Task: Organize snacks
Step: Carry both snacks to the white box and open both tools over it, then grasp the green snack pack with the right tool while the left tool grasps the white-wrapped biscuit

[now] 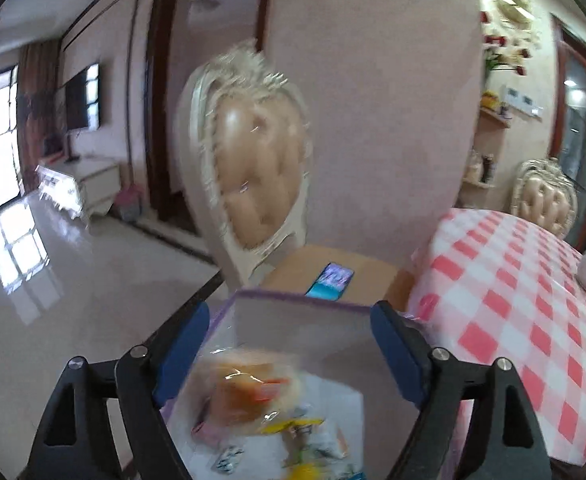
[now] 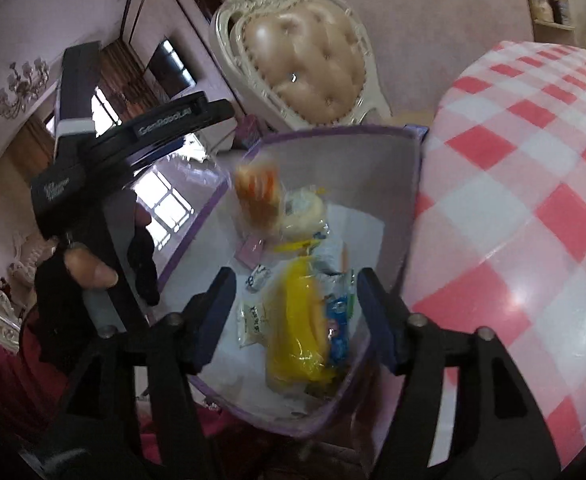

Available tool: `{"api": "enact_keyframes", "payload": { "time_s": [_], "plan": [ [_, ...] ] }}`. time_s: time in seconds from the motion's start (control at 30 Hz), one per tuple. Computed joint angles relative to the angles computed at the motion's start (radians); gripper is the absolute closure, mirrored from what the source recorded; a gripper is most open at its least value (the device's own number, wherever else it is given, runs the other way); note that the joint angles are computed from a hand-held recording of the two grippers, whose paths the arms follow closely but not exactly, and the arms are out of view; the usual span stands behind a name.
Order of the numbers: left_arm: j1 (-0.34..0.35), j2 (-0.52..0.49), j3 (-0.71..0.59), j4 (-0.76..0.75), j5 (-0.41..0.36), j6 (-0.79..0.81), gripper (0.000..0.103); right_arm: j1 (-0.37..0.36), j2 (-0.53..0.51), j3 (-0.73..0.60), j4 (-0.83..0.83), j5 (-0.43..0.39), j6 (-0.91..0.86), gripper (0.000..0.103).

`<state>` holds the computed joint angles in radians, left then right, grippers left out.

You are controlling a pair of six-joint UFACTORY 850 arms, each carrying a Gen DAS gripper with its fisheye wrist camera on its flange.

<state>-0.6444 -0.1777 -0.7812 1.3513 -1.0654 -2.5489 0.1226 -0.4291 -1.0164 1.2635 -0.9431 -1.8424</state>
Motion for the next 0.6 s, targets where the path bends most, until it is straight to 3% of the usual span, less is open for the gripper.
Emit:
{"api": "enact_keyframes", "payload": {
  "time_s": [0.17, 0.27, 0.37, 0.5, 0.6],
  "plan": [
    [-0.028, -0.096, -0.142, 0.102, 0.055, 0.086, 0.019, -0.093, -0.053, -0.070, 0.017, -0.058, 0.107, 0.036],
    [-0.037, -0.183, -0.277, 0.192, 0.143, 0.144, 0.019, -0.146, -0.065, -0.104, 0.061, -0.042, 0.132, 0.036],
    [-0.060, -0.280, -0.432, 0.272, 0.243, 0.208, 0.014, -0.248, -0.081, -0.149, 0.125, -0.026, 0.152, 0.033],
    [-0.074, -0.488, -0.755, 0.314, 0.461, 0.336, 0.012, -0.408, -0.111, -0.212, 0.232, 0.090, 0.202, 0.028],
    [-0.079, -0.682, -1.064, 0.129, 0.624, 0.588, 0.012, -0.493, -0.142, -0.263, 0.287, 0.213, 0.246, 0.028]
  ]
}}
